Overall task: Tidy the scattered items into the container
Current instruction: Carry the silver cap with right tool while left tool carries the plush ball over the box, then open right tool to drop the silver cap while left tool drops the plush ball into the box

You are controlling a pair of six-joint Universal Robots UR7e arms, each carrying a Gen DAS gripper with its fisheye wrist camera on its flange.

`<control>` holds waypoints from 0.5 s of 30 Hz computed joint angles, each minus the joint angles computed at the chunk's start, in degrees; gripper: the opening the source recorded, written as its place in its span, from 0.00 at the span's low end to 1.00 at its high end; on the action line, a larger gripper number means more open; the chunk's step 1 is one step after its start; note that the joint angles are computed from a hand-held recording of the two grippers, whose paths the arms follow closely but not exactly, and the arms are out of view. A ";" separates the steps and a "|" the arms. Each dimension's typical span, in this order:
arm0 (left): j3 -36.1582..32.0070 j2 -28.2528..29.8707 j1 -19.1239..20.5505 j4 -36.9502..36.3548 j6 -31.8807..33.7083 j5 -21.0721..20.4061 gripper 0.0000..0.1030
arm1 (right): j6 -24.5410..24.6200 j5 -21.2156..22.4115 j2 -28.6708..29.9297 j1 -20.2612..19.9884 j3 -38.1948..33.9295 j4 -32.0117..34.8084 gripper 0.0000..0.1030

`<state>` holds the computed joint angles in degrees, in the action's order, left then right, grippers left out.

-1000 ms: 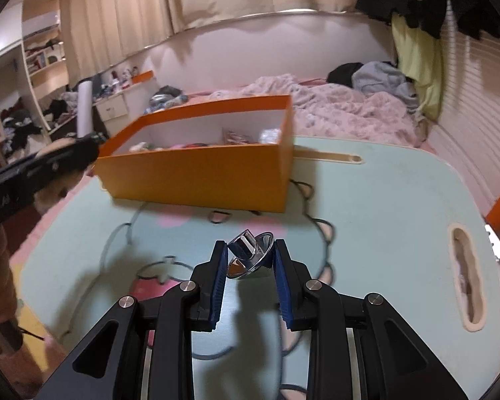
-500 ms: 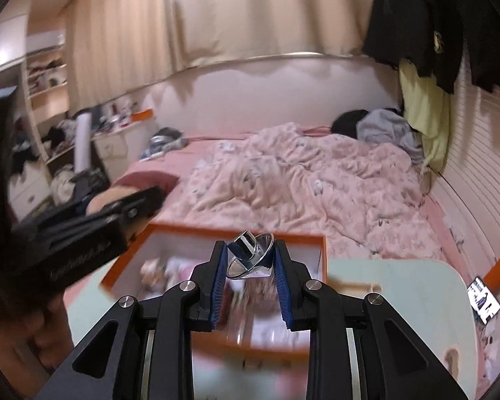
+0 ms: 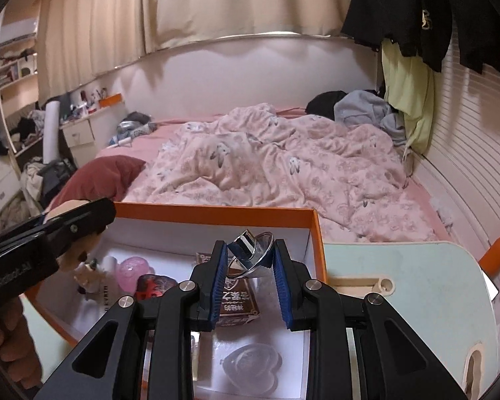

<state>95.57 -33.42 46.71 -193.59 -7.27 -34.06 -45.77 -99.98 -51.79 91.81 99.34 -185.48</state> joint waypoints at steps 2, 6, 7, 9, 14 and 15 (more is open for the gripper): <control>-0.26 0.06 0.11 1.65 -0.60 1.04 0.43 | -1.20 -0.12 0.30 -0.07 0.34 -1.46 0.26; -1.12 1.06 -0.04 2.73 0.16 3.39 0.43 | -1.87 0.23 0.45 -0.30 0.68 -2.60 0.26; -1.17 1.18 -0.07 2.71 0.41 3.48 0.43 | -2.13 0.32 0.49 -0.36 0.75 -2.83 0.26; -1.19 1.33 -0.14 2.42 0.71 3.25 0.43 | -2.59 0.28 0.72 -0.36 0.76 -3.28 0.26; -1.04 1.49 -0.24 1.82 1.34 3.79 0.43 | -1.38 0.85 0.35 -0.51 0.67 -1.88 0.26; -1.03 1.45 -0.23 1.96 1.20 3.81 0.43 | -0.92 1.17 0.11 -0.58 0.70 -1.41 0.26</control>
